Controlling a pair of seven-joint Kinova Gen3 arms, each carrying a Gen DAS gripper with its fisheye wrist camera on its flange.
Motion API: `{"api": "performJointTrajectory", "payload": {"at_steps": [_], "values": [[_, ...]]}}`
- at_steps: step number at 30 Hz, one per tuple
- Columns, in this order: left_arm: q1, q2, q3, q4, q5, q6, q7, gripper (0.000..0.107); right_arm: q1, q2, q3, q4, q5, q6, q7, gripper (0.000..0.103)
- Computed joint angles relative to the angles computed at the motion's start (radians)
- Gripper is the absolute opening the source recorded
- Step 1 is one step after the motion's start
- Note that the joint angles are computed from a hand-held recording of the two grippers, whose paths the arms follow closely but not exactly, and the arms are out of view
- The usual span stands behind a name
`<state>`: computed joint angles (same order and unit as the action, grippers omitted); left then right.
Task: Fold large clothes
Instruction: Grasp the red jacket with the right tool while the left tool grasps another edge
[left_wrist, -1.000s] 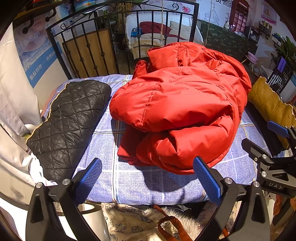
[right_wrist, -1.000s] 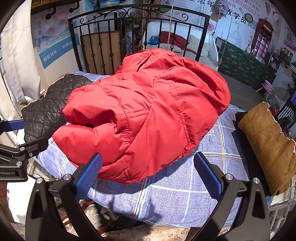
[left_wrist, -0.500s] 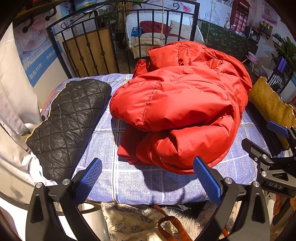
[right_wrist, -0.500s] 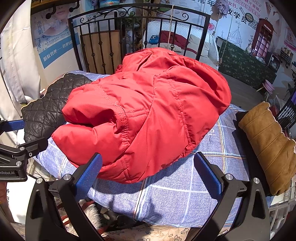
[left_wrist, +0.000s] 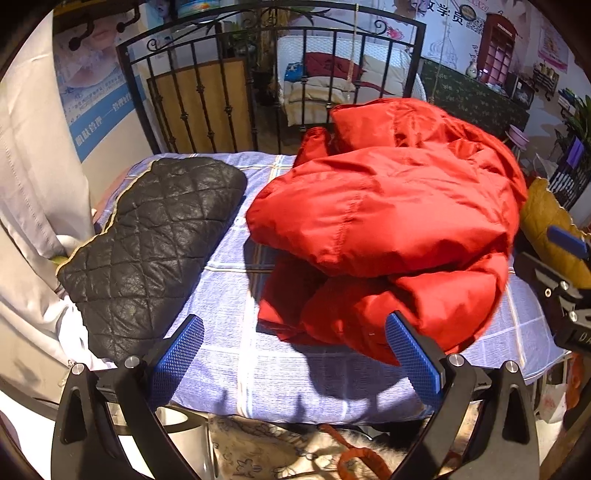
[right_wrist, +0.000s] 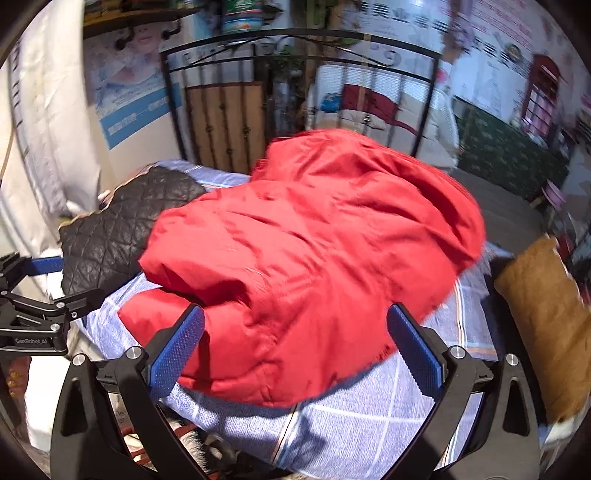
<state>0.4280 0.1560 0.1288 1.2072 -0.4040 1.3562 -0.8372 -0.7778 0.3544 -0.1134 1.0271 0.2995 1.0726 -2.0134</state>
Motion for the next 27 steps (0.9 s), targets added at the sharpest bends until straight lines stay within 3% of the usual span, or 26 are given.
{"api": "performJointTrajectory", "payload": {"at_steps": [3, 5, 8, 10, 11, 12, 14, 17, 20, 23, 25, 27], "values": [[-0.043, -0.019, -0.012, 0.054, 0.073, -0.018, -0.005, 0.097, -0.018, 0.079, -0.006, -0.096, -0.019, 0.021, 0.104, 0.098], [-0.058, -0.027, -0.013, 0.089, 0.087, -0.018, 0.004, 0.097, -0.067, 0.131, 0.065, -0.145, -0.059, 0.019, 0.153, 0.098], [-0.067, -0.033, -0.008, 0.12, 0.085, -0.006, 0.004, 0.097, -0.147, 0.147, 0.188, -0.095, -0.058, -0.084, 0.119, 0.095], [-0.076, -0.032, -0.005, 0.128, 0.093, -0.004, -0.005, 0.097, -0.179, 0.114, 0.249, -0.003, -0.045, -0.165, 0.042, 0.068], [-0.077, -0.029, -0.003, 0.122, 0.097, 0.002, -0.006, 0.097, -0.17, 0.094, 0.253, 0.043, -0.053, -0.203, 0.004, 0.053], [-0.078, -0.025, -0.002, 0.119, 0.101, 0.001, -0.006, 0.097, -0.143, 0.072, 0.238, 0.09, -0.064, -0.232, -0.036, 0.046], [-0.075, -0.015, 0.001, 0.108, 0.101, -0.006, -0.006, 0.097, -0.063, 0.024, 0.16, 0.182, -0.044, -0.266, -0.114, 0.039], [-0.058, 0.01, 0.01, 0.078, 0.107, -0.027, -0.021, 0.097, 0.032, -0.04, 0.081, 0.321, 0.018, -0.244, -0.236, 0.033], [-0.03, 0.042, 0.018, 0.047, 0.113, -0.048, -0.046, 0.097, 0.156, -0.089, -0.019, 0.46, 0.046, -0.177, -0.356, 0.032], [-0.013, 0.074, 0.018, 0.025, 0.149, -0.066, -0.083, 0.097, 0.293, -0.135, -0.119, 0.599, -0.009, -0.134, -0.421, 0.033], [-0.008, 0.098, 0.017, 0.02, 0.182, -0.085, -0.106, 0.097, 0.361, -0.169, -0.171, 0.692, -0.051, -0.155, -0.438, 0.047], [-0.001, 0.12, 0.013, 0.018, 0.206, -0.095, -0.121, 0.097, 0.377, -0.209, -0.183, 0.781, -0.07, -0.199, -0.472, 0.068]]}}
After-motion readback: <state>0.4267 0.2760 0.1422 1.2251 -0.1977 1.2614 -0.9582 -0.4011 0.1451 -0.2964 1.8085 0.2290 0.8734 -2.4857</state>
